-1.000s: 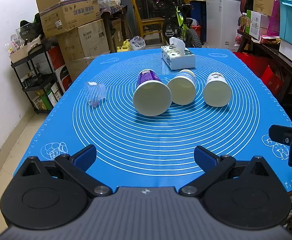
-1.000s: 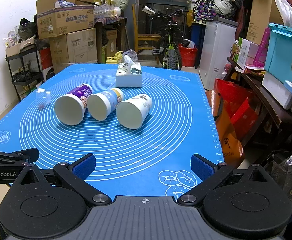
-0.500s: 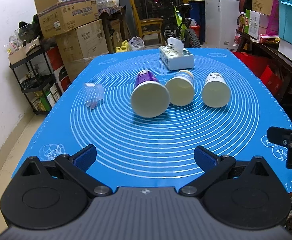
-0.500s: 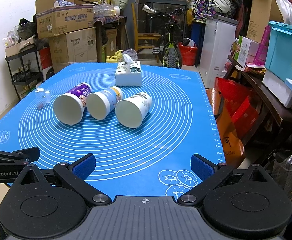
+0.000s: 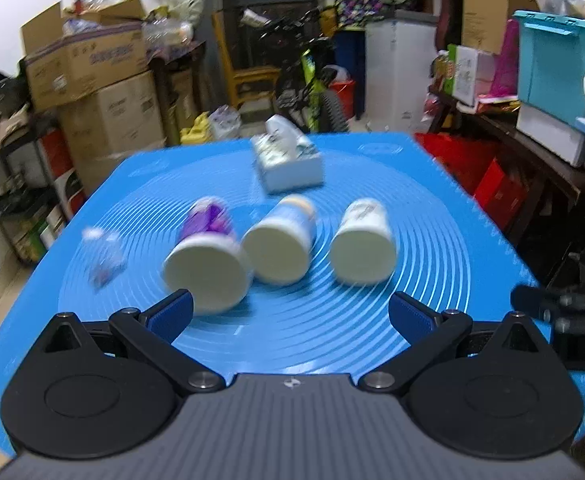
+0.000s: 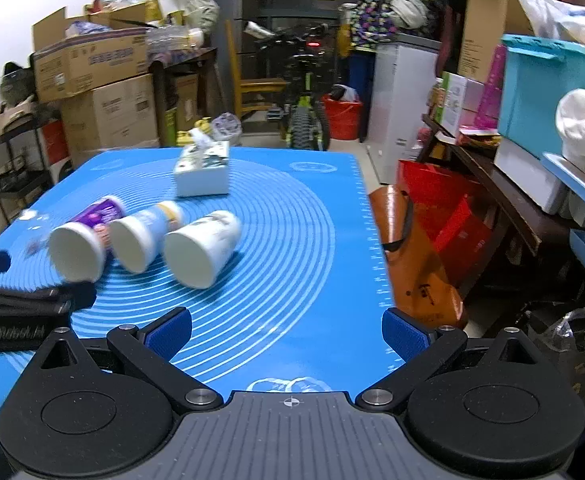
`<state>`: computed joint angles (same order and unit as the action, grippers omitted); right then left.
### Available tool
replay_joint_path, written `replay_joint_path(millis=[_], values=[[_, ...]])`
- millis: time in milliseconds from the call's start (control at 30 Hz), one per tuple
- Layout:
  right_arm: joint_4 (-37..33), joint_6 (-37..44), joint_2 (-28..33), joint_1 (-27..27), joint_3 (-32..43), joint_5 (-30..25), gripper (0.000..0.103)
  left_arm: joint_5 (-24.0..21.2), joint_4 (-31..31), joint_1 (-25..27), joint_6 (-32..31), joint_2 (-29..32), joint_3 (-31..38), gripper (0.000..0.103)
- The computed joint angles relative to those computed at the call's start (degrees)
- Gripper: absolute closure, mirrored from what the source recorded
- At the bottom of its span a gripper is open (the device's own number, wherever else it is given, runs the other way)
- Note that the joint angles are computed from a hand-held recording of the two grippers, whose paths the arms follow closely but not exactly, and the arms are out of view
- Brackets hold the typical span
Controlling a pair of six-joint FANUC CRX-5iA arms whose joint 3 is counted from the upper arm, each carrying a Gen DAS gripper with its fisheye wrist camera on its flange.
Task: Flip cup upside down
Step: 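Reach the left gripper to the white ink-drawing cup and close on it, then lift the white ink-drawing cup off the mat with the left gripper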
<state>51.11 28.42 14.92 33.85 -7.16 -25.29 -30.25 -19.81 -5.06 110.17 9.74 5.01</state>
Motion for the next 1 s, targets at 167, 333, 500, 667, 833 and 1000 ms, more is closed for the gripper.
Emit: replay_joint_path(millis=[167, 333, 500, 667, 833, 1000], values=[[0.8, -1.8, 2.7, -2.5, 1.9, -0.6, 0.003, 5.2, 4.0, -0.2, -5.0, 5.8, 4.1, 0.001], [-1.0, -1.8, 5.4, -4.7, 4.3, -1.0, 0.002, 4.7, 3.3, -1.4, -5.7, 12.3, 10.3, 0.001], [-3.9, 0.4, 8.0, -5.5, 6.9, -1.9, 0.002, 1.7, 1.8, -2.0, -6.3, 17.2, 15.9, 0.009], [-8.5, 4.2, 9.7, -5.6, 9.0, -1.7, 0.002, -2.8, 1.1, -2.3, -7.0, 20.6, 20.4, 0.014], [-10.0, 5.5, 10.1, -5.5, 9.6, -1.9, 0.002, -8.7, -0.9, -3.2, -5.3, 23.5, 25.4, 0.019], [-10.2, 5.3, 10.0, -5.4, 9.6, -2.2, 0.002, -10.8, -0.2, -3.4, -6.7, 24.5, 27.1, 0.037]])
